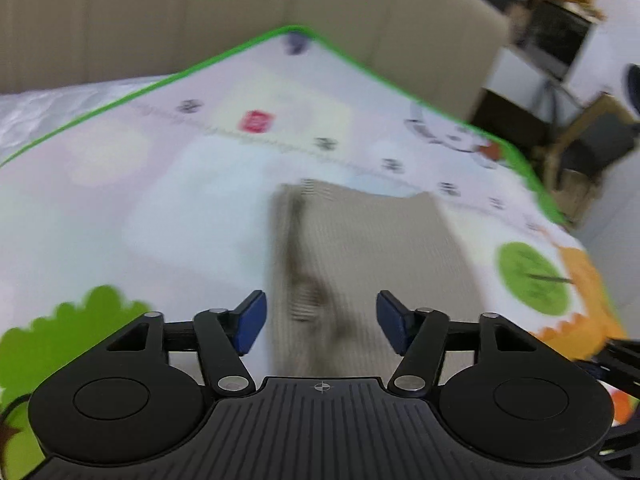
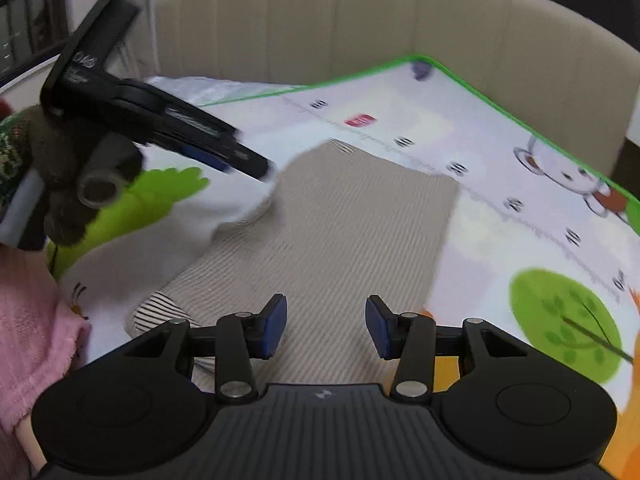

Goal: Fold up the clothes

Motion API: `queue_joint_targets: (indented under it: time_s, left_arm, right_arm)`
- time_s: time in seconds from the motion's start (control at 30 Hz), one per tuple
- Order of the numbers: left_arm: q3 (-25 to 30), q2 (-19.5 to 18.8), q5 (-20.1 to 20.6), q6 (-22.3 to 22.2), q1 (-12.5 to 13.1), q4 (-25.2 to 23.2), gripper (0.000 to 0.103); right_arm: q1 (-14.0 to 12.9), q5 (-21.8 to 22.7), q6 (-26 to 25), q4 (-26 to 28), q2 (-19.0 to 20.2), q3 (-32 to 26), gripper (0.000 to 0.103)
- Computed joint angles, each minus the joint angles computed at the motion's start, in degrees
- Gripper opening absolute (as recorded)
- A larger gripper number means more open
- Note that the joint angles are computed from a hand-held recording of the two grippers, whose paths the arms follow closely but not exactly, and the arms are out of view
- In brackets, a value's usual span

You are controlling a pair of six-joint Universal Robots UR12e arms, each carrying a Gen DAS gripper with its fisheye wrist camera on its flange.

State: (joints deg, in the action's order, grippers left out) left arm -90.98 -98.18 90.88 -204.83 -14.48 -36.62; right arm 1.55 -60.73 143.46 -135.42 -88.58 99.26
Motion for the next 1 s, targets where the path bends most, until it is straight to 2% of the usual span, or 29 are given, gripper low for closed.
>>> queue_joint_targets:
  time_s: [0.03,0.1,0.17,0.2,0.23,0.27,0.33,0.4,0.5,0.6,0.63,0.7,0.77,0.87,0.93,1.0]
  left_arm:
    - [0.2,-0.4,-1.4,1.1,-0.1,0.3,0.061]
    - [1.5,-1.6,-0.5,3.8,-0.7,-3.3,0.062]
    - [2.4,-2.8,4.3,6.7,-1.7,-7.5,0.064]
    - [2.4,-3.2,6.5,8.0,-2.0,-8.7,0.069]
    - [2.0,-3.0,6.7,8.0,-2.0,-7.9,0.073]
    - [1.9,-2.9,6.8,7.5,-1.8,-7.8,0.073]
    - [1.6,-2.6,7.7,6.8,-1.6,-7.4,0.072]
    - [1.6,-2.6,7.8,6.2,-1.5,-7.3,0.072]
    - [1.6,-2.6,7.9,6.2,-1.5,-7.2,0.069]
    - [1.2,-1.5,6.1,8.4,-1.4,-5.6,0.07]
    - [1.0,-0.8,4.7,10.0,-1.2,-4.9,0.074]
    - [0.3,0.7,3.2,15.9,-1.2,-3.5,0.084]
    - [-0.4,1.9,3.4,22.0,-1.6,-2.7,0.09]
    - [-1.6,3.9,0.8,28.5,-1.3,-3.1,0.093]
    - [-2.1,4.9,-1.4,31.0,-1.0,-4.4,0.094]
    - [-2.3,5.3,-2.9,33.0,-1.0,-5.9,0.095]
  right_arm:
    - [0.7,-1.1,-1.1,1.3,0.3,0.0,0.045]
    - [2.3,-4.9,-2.7,3.1,0.9,0.5,0.045]
    - [2.4,-4.9,-2.0,1.4,0.7,1.2,0.045]
    - [2.3,-4.7,-1.7,1.9,0.6,0.9,0.045]
    - [2.0,-3.9,-1.5,1.9,0.2,0.8,0.047]
    - [1.7,-2.9,-2.1,1.9,-0.3,0.9,0.052]
    - [1.0,0.7,-7.2,4.6,-1.7,1.3,0.064]
    - [0.8,3.5,-12.6,8.1,-2.9,1.6,0.067]
    - [3.1,-0.5,-18.9,6.5,-3.7,3.7,0.067]
    - [5.2,-5.3,-21.3,0.0,-3.1,6.0,0.068]
    - [5.2,-5.4,-19.9,-0.1,-3.0,6.0,0.067]
    - [5.2,-5.1,-15.5,0.6,-2.8,5.3,0.059]
    - [3.4,-0.4,-5.1,7.5,-1.2,1.7,0.054]
    - [0.3,7.4,6.9,16.3,1.0,-2.2,0.047]
    - [-1.2,11.0,11.9,19.5,2.4,-3.8,0.045]
    - [-1.5,12.7,15.1,20.3,2.8,-4.0,0.044]
